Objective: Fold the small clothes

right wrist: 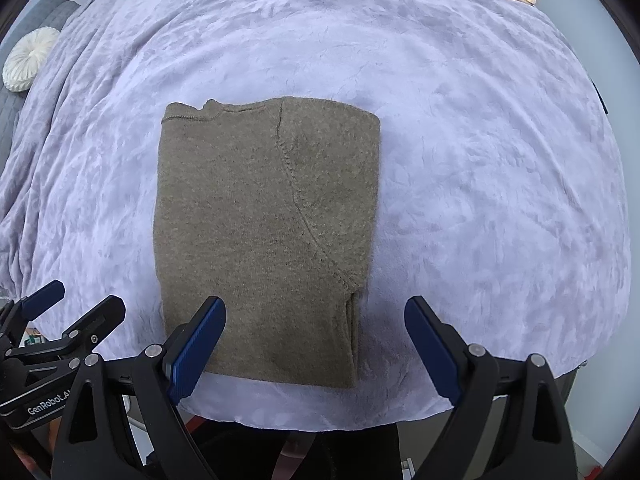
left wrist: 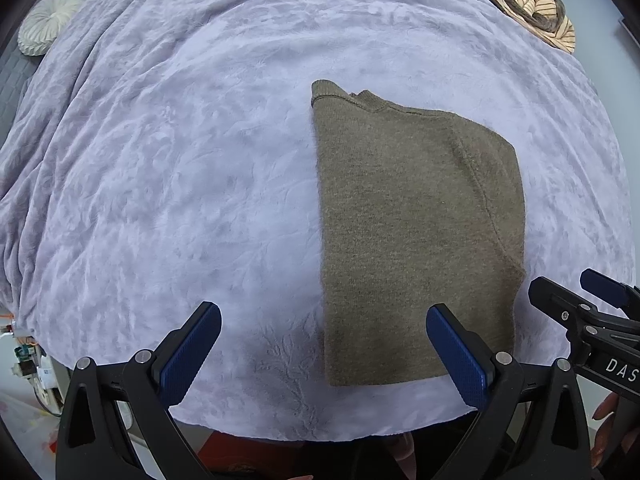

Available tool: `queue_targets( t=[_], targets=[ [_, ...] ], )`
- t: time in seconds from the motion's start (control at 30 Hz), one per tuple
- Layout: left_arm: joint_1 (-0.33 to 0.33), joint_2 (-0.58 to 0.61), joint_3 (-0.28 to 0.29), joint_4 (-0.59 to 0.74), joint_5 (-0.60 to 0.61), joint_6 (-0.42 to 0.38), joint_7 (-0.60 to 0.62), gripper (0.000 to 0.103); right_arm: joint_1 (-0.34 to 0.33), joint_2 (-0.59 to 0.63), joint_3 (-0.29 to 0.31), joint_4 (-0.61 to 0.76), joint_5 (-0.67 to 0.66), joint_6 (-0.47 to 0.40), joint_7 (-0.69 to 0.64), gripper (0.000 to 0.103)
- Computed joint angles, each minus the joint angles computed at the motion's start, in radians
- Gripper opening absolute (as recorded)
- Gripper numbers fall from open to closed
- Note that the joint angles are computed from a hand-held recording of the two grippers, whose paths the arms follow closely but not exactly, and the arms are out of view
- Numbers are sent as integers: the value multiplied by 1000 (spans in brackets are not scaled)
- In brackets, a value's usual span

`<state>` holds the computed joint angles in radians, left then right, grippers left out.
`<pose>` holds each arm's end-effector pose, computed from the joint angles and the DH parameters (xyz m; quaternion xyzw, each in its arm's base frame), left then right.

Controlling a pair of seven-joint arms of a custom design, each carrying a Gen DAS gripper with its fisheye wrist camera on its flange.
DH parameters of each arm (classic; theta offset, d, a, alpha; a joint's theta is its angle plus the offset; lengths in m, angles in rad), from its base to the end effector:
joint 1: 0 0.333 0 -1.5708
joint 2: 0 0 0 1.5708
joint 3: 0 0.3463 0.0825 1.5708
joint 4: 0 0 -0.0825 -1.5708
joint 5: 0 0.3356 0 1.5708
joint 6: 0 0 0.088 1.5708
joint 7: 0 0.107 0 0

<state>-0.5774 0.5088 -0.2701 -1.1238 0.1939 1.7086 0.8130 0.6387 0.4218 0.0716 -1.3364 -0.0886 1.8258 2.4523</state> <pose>0.4973 -0.4564 0.5648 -0.6813 0.7298 -0.0461 0.0314 0.5093 0.4153 0.5335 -0.6480 0.7603 -0.0283 0.0346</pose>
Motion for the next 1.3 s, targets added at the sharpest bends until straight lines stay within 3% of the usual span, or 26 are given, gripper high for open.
queue_targets(
  t=[1.3],
  targets=[
    [-10, 2, 5, 5, 31, -28, 19, 103, 5, 0, 3, -5, 2, 0, 7, 93]
  ],
)
